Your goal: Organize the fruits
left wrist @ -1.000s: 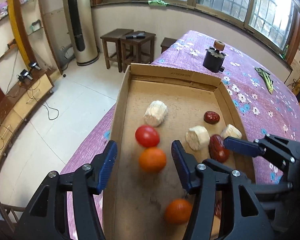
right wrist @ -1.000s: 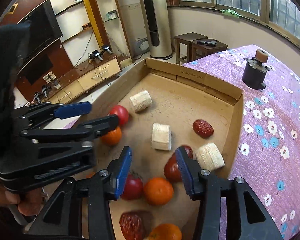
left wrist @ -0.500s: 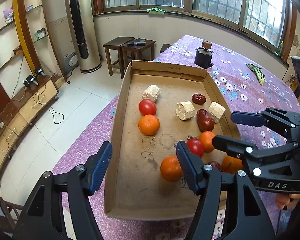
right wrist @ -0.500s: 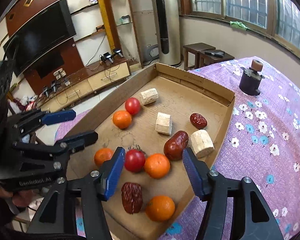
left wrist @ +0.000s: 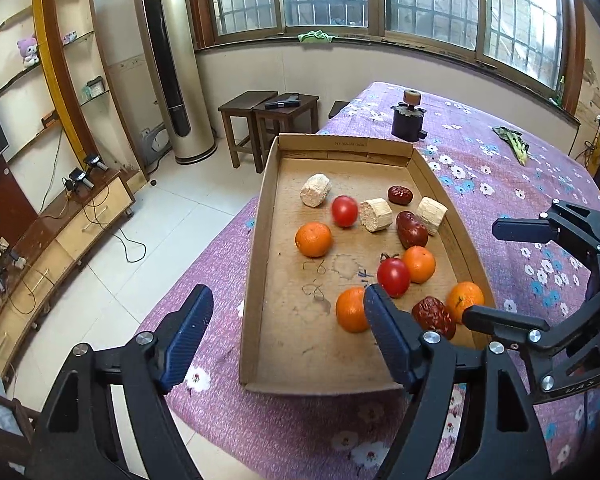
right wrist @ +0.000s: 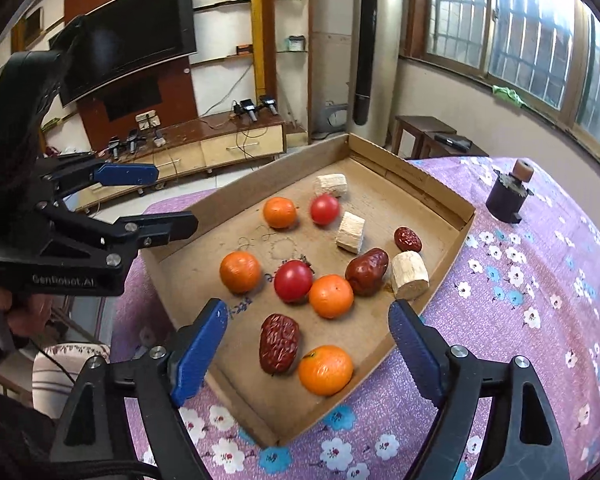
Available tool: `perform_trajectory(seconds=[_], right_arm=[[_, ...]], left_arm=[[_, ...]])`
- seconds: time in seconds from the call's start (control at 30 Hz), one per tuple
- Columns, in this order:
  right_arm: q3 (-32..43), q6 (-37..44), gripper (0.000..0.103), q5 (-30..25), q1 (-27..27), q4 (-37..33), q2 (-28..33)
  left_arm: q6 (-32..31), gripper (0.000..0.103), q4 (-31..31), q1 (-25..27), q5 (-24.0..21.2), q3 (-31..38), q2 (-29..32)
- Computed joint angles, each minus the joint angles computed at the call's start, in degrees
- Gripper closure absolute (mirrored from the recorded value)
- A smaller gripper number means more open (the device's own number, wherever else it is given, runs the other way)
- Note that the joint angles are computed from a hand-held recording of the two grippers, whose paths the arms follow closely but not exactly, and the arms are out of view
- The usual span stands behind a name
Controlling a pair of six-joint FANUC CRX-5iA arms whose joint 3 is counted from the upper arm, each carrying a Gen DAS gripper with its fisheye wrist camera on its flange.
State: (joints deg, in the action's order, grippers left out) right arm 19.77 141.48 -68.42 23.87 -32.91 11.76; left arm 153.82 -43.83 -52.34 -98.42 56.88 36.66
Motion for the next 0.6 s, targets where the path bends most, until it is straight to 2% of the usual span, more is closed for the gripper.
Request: perform_trajectory(seconds=[0.17, 0.6], right_arm=[[-1.58, 2.67, 0.015, 0.49, -0.56, -0.20, -1.46], [-2.52, 9.45, 0.012, -4.60, -3.49, -3.05, -2.65]], left_arm=[[0.18, 0.025, -0.83, -0.76, -1.39, 0.52, 0.30], [-0.65, 0.025, -0.60, -3.04, -1.89, 2.03, 1.61]])
